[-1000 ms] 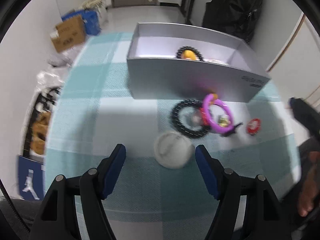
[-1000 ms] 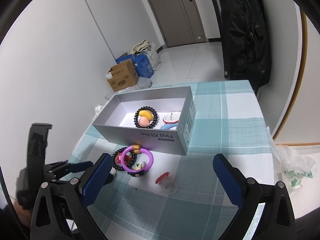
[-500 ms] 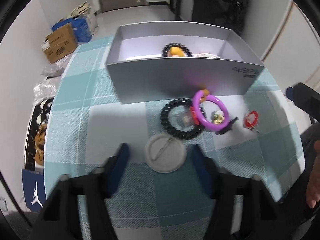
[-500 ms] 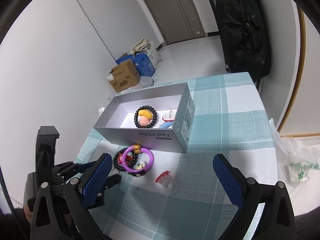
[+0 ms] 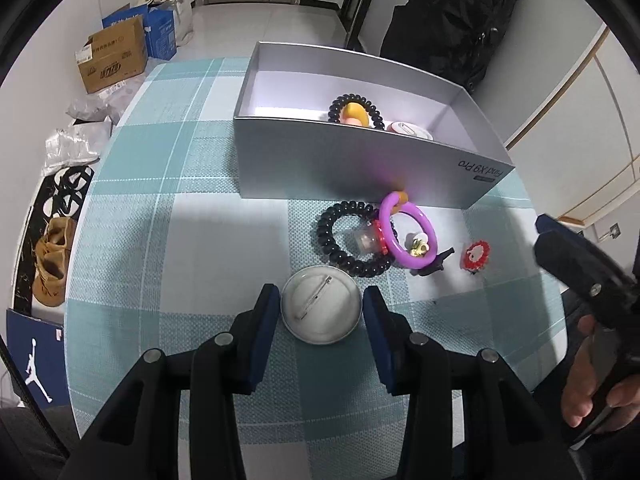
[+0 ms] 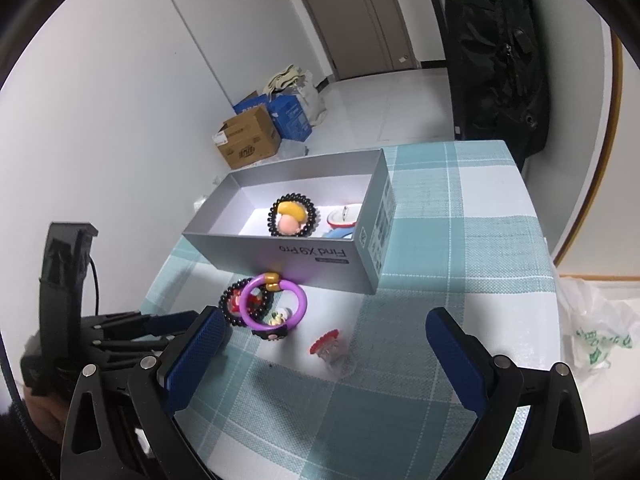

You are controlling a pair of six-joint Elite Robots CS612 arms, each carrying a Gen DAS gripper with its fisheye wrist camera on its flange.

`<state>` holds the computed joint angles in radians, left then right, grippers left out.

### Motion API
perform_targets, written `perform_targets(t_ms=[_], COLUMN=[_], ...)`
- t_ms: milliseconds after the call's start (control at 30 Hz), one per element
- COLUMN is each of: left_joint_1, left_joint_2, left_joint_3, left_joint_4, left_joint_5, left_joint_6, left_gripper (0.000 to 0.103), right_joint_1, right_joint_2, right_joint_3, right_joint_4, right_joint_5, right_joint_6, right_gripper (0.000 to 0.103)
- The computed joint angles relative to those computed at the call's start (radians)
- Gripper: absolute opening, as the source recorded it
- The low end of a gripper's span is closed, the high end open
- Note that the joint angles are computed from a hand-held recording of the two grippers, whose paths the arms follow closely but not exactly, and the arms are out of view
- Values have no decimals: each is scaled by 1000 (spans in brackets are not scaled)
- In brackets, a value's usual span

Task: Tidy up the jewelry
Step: 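Grasp the white round badge with the left gripper while the right gripper grasps the red flower clip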

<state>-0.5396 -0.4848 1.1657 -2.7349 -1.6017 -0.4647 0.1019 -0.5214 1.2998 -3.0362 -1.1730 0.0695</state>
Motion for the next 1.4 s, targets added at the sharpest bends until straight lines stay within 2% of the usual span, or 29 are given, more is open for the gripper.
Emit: perform_targets(t_ms=[233,400,500,667,767,833,1067,1133,1233,1333,1400], left_joint_1=[7,6,9,15,16,17,20,21,20,16,12], left_joint_2=[-9,-19,-21,-23,-24,-25,-26,-25,-24,-28,-30], left_joint_3=[15,34,38,44,47,52,58,56,54,61,66], left_joint_4=[-43,-85,-97,-112,-125,-132,-153,-153,-152,-164,-168], left_joint_5=[-39,-29,-29,-46,-43,-45,-55,-60,-59,-40,-22], left_joint_6=[-22,-12,-15,-31,-28,-27,-30,-32,-29,-19,-10], left_gripper=[37,37,37,37,37,37,37,37,37,37,37], right_joint_1=[6,11,16,18,21,24,31,33,37,38,38], right_joint_2=[-1,1,3,8,10,10,4,4,7,6,7], right_joint_3=[-2,-6,-9,-19,-24,-27,-19,-20,-26,-25,-26], right_joint_4=[43,72,80,106,118,129,132,142,152,154,155], right_joint_5=[10,15,-6,-2,-14,-31,-71,-84,-107,-123,-132], right_joint_6=[-37,-58,-76,-88,-91,-93,-99,-112,-128,-118,-113], right_gripper=[101,101,100,93,83,71,51,42,33,21,19])
